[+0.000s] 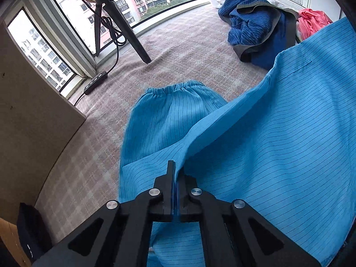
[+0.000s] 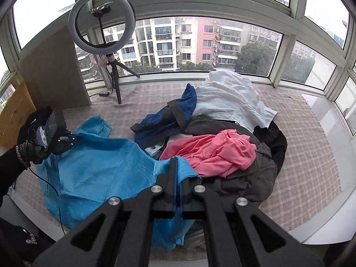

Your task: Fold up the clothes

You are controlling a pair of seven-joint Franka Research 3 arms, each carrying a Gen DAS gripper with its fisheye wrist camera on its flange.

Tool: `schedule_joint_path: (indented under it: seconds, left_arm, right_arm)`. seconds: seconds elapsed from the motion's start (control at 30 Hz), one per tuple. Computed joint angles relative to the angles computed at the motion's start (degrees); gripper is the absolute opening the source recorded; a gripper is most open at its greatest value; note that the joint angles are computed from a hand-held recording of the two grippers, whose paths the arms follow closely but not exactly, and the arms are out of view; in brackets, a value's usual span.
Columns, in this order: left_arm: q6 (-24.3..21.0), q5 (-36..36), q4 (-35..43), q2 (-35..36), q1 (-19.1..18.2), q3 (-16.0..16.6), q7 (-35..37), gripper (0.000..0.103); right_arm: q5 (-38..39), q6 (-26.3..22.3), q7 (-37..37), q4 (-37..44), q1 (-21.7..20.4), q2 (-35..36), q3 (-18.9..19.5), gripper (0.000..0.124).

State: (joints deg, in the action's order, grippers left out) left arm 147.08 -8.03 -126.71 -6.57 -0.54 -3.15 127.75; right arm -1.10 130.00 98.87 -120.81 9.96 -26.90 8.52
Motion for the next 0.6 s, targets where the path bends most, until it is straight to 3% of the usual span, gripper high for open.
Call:
schedule_joint_path:
  seconds: [0.13,0.3,0.47,0.6]
  left_arm:
    - [-1.63,-9.95,1.21,-5.61,0.63,4.52,5.3,0.0]
    - [-7.02,-20.26,3.97,-16.56,2.47,13.51,11.65,0.0]
    - [-16.9,-20.26,-1.54,-32.5,4.4,21.1,15.16,0.0]
    - [-26.85,-17.56,-10.23,-43.45,4.98,23.6,13.7,0.0]
  right_arm:
    - [-2.86,-4.9,0.28,6.5,0.91,5.49,2.36,0.001]
    - [-9.87,-7.57,4.22,13.35,2.93,13.49,4.05,0.001]
    - [-15.12,-8.09,11.63,24.33,5.1,21.39,2.4,0.001]
    - [-15.32,-8.19,15.28,37.21,8.11,26.93,0.62,0.001]
